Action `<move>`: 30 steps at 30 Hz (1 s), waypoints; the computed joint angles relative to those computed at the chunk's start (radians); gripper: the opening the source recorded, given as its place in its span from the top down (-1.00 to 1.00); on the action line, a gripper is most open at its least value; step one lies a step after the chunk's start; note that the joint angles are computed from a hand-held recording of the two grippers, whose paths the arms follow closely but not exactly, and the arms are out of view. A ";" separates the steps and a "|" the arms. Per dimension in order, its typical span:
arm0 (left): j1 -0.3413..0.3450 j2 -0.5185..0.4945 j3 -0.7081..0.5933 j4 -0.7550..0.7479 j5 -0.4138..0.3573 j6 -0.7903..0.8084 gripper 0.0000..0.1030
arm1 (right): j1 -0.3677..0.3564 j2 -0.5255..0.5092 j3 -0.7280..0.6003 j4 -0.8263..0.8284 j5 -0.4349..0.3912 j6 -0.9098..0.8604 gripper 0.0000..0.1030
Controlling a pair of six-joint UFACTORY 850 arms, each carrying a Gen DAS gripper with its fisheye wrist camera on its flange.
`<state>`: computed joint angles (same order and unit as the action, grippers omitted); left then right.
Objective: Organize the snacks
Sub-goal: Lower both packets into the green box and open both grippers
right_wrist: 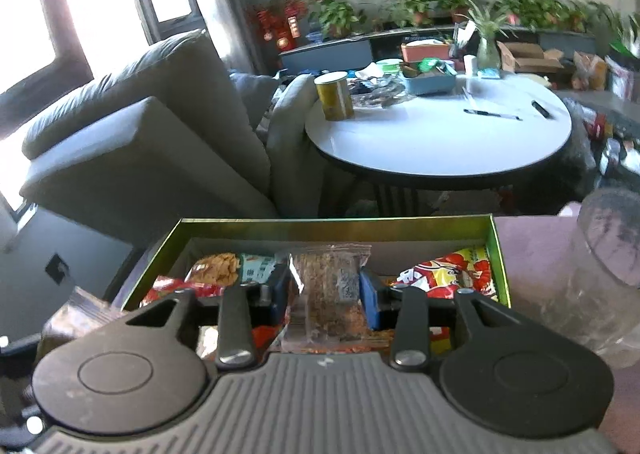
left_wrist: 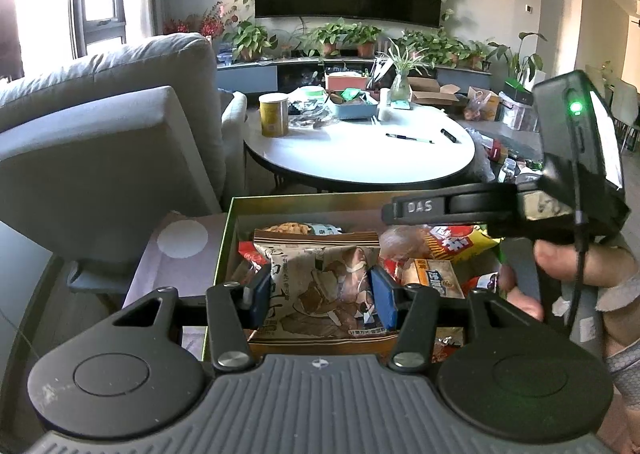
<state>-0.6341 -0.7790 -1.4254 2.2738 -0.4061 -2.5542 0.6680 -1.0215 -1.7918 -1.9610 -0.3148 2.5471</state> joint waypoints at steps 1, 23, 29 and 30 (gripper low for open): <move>0.001 0.000 0.001 0.004 0.001 -0.004 0.07 | 0.000 0.004 0.006 -0.005 -0.003 0.012 -0.56; -0.017 -0.061 -0.128 0.108 0.093 -0.132 0.07 | 0.050 0.283 0.490 -0.397 -0.238 0.348 -0.56; -0.011 -0.164 -0.288 -0.001 0.175 -0.059 0.07 | 0.055 0.287 0.517 -0.422 -0.248 0.328 -0.56; -0.010 -0.182 -0.313 -0.034 0.184 -0.032 0.07 | 0.052 0.283 0.516 -0.429 -0.246 0.331 -0.56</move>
<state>-0.6437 -0.9605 -1.7386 2.2395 -0.2224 -2.5861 0.7205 -0.7385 -1.2758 -2.3905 -0.5604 2.8786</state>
